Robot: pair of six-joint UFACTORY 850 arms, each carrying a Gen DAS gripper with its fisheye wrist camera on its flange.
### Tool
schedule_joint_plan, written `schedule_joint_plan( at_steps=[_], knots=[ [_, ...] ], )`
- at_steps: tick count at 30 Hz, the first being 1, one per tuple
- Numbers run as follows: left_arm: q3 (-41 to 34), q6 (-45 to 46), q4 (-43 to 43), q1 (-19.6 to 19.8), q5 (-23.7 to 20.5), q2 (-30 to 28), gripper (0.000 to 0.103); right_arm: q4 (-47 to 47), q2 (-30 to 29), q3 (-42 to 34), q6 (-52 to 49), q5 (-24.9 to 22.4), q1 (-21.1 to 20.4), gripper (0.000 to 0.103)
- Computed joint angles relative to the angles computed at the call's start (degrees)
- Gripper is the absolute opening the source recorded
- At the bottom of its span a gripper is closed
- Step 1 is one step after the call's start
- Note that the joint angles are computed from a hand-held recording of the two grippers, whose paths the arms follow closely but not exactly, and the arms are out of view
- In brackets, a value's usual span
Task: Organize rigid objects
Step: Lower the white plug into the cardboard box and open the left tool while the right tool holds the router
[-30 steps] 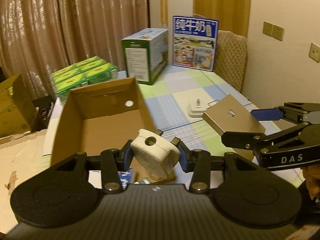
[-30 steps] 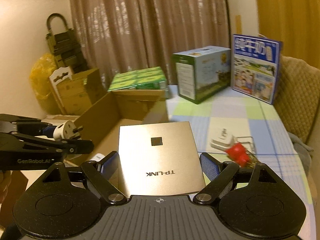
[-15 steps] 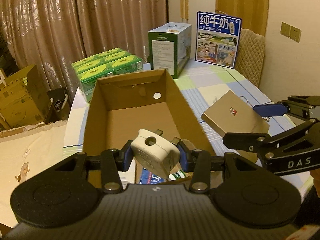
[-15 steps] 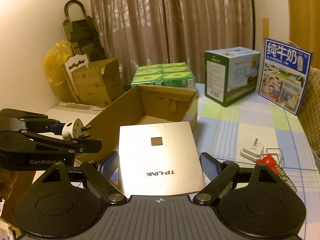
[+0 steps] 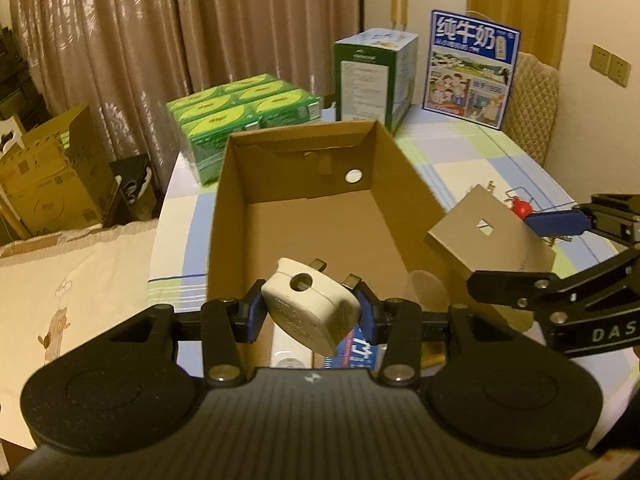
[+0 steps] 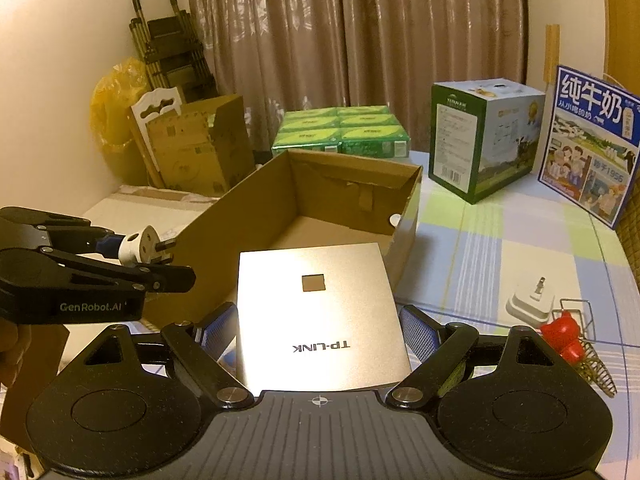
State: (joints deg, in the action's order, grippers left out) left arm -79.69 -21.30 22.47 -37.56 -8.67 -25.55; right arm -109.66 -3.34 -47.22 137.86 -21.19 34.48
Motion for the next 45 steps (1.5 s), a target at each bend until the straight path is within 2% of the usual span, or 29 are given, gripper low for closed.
schedule_joint_plan(
  at_steps=[12, 30, 39, 45],
  knots=[
    [-3.7, 4.55, -3.83, 1.52, -2.52, -4.1, 0.04, -0.97, -4.36, -3.6, 0.24, 2.0, -0.97, 0.084],
    [-5.31, 6.99, -6.04, 2.24, -3.08, -6.85, 0.04, 0.88, -7.75, -6.23, -2.52, 1.98, -0.7, 0.084],
    [-5.27, 5.0, -4.16, 2.26, -2.97, -6.85, 0.041, 0.99, -8.25, -6.85, -3.45, 1.77, -0.23, 0.084],
    [-4.43, -3.91, 4.63, 2.06, -1.96, -6.24, 0.041, 0.86, -8.29, -6.9, -3.42, 1.69, -0.18, 0.084]
  ],
)
